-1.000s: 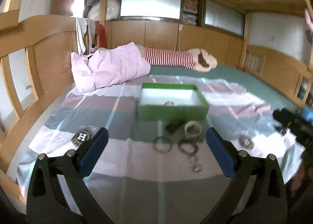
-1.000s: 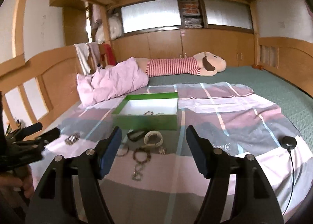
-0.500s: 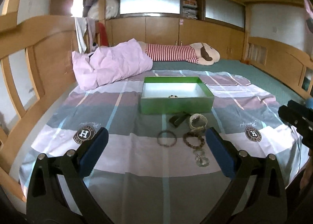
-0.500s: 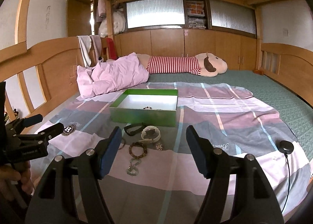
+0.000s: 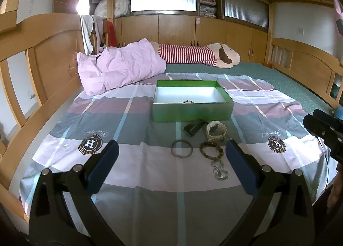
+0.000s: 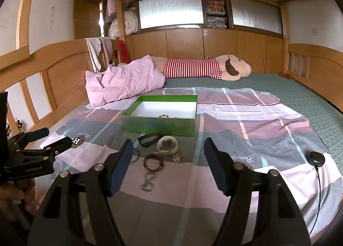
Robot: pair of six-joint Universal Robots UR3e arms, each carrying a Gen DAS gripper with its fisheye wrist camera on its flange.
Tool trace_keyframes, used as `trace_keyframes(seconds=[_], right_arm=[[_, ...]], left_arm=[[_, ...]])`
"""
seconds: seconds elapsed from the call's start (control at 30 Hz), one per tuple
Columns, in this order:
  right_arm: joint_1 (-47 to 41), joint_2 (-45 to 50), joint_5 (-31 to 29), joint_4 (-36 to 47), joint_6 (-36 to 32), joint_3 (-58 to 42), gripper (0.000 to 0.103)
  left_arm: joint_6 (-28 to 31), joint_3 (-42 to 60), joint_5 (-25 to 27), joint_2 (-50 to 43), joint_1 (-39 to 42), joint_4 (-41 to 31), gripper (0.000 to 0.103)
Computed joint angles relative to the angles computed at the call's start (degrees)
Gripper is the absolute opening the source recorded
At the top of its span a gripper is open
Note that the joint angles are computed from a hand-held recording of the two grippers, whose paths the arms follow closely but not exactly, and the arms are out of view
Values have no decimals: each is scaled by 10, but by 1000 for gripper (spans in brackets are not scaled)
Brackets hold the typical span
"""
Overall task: Organize jewelry
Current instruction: 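Lift both open tools away from the box over the remaining jewelry, then lower left tool onto the silver bangle while right tool lowers onto the gold charm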
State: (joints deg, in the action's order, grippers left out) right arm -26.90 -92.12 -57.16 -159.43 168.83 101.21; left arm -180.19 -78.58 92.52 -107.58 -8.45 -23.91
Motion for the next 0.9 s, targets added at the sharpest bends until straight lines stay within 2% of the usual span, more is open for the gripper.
trace_keyframes(seconds=[0.67, 0.9], right_arm=[[6, 7, -4, 1, 1, -3, 67], [26, 38, -25, 20, -1, -32, 67]], left_arm=[[3, 6, 5, -8, -6, -8, 99], [4, 41, 17, -33, -14, -38, 99]])
